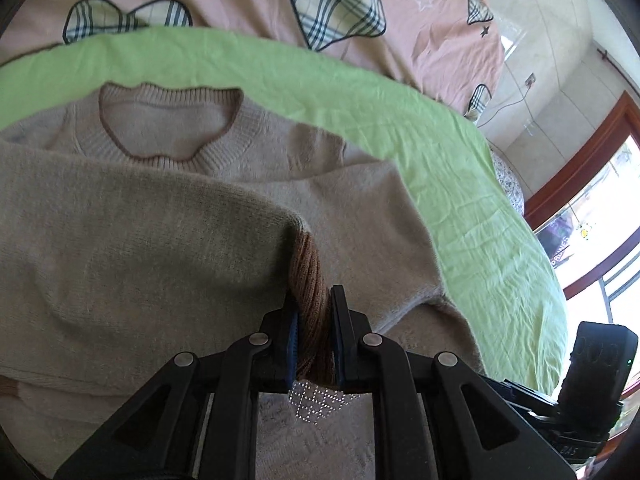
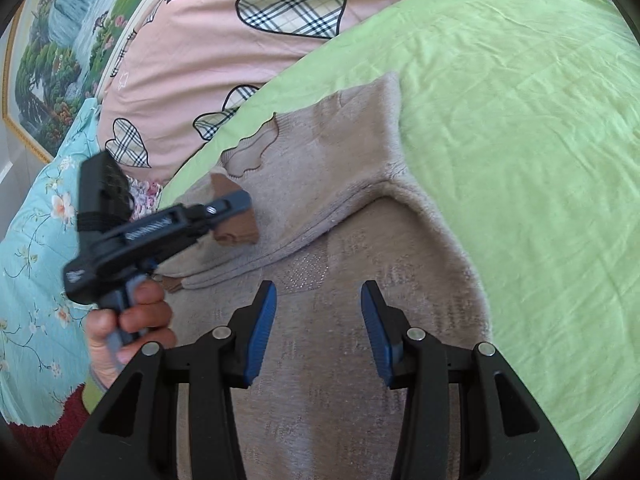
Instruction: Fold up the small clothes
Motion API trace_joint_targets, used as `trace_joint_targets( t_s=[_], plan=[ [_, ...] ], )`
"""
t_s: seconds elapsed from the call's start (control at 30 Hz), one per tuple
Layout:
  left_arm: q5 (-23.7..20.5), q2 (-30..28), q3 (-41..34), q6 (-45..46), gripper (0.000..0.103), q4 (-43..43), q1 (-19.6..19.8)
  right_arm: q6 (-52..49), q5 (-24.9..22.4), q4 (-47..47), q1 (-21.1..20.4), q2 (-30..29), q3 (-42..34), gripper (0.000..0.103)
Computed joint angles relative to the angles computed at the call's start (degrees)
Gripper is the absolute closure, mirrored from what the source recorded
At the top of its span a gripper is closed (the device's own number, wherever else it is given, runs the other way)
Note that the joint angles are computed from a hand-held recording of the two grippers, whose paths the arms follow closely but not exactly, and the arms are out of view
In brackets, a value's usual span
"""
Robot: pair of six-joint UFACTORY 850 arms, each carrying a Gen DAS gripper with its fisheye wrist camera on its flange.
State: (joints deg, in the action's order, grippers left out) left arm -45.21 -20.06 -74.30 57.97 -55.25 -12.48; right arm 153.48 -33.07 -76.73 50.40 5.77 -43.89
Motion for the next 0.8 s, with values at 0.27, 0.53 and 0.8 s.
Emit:
trace_joint_targets(
  t_s=[0.27,0.53,0.8],
  plan=[
    [-4.6,3.9,4.4,2.9,0.063,-0.2,5.6,-1.5,2.2,-2.4,-1.8,-2.4,-3.1,0.049],
    [7.5,9.6,9.1,4.1,0.062,5.6,16.3,-28.3,3.3,8.0,-6.6,-10.3,-12.7,0.037],
    [18.3,1.4,1.2,-10.2,0.061,17.8,21.4,-45.7,11.7,17.6,-13.6,-17.2,-17.5,0.053]
  ],
)
